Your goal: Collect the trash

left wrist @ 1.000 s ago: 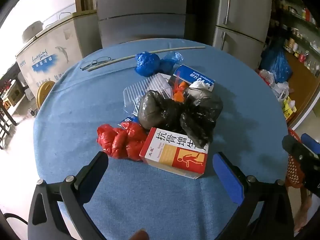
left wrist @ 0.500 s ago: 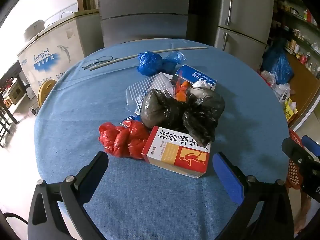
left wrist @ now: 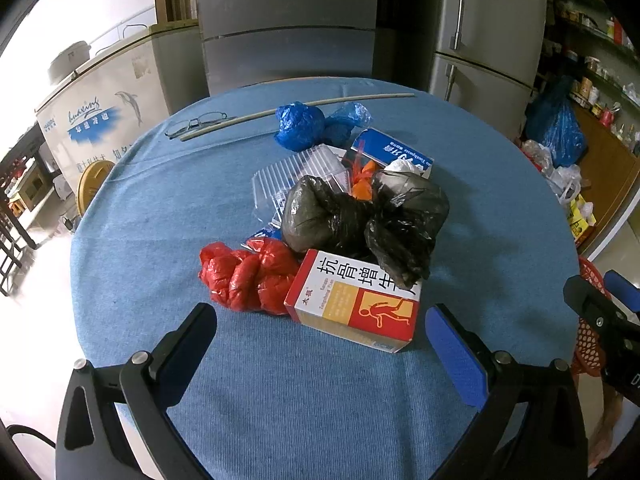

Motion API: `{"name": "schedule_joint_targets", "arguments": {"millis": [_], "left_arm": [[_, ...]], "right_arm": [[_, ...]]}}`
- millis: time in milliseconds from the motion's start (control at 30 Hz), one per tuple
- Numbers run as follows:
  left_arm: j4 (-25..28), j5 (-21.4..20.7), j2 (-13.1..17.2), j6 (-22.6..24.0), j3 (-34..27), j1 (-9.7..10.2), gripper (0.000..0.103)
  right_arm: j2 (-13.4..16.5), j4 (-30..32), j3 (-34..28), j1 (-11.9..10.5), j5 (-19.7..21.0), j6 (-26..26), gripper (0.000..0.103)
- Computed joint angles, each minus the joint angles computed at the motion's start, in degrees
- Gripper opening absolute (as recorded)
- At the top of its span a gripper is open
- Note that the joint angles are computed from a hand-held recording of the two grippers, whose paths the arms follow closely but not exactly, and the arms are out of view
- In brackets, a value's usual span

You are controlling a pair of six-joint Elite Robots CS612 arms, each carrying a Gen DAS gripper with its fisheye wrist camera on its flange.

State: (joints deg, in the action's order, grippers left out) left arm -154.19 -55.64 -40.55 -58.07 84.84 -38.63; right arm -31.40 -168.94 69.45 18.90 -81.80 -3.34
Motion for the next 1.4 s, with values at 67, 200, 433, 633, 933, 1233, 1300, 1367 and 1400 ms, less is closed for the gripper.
{"name": "schedule_joint_targets", "arguments": {"millis": [67,200,433,633,933,1233,1300,1367,1400], "left_arm": [[-0.11,0.07,-0.07,0.05,0.09,-0.05,0.103],[-0.2,0.0,-0.16,0.06,0.2,-0.06,0.103],[-0.27,-0.01,-0.18,0.2,0.23,-0.08,0.103],[-0.49,-0.03,-0.23,0.19,0.46,-0.19,0.103],[-0.82,-0.06,-0.16,0.26,0.57,-0.26,0.103],[-1.03,-0.32,-0.14,0.3,0.62,-0.2,0.103],[-1.13,-0.34,-0.13,0.38,0.68,-0.21,0.103],[-1.16,-0.34,-0.14,0.39,0.7,-0.22,0.103],[-1.22,-0.35,-0.12,0.46,0.7,-0.23,0.103]], "right_arm": [[-0.03,-0.09,0.06,0.03,-0.04,0.0,0.103],[-0.08,-0.24,0.18,0.05,0.05,0.02,0.103],[-0.05,-0.59,0.22,0.05,0.05,0.03,0.103],[-0.07,-0.75,0.35,0.07,0.03,0.09,0.103],[-0.08,-0.87,0.42,0.09,-0.01,0.05,0.103],[-0.15,-0.86,0.55,0.17,-0.14,-0.21,0.103],[-0.13,-0.84,0.53,0.17,-0.11,-0.18,0.103],[-0.12,-0.78,0.5,0.17,-0.11,-0.26,0.103],[-0.12,-0.83,0.53,0.16,-0.05,-0.19,0.103]]}}
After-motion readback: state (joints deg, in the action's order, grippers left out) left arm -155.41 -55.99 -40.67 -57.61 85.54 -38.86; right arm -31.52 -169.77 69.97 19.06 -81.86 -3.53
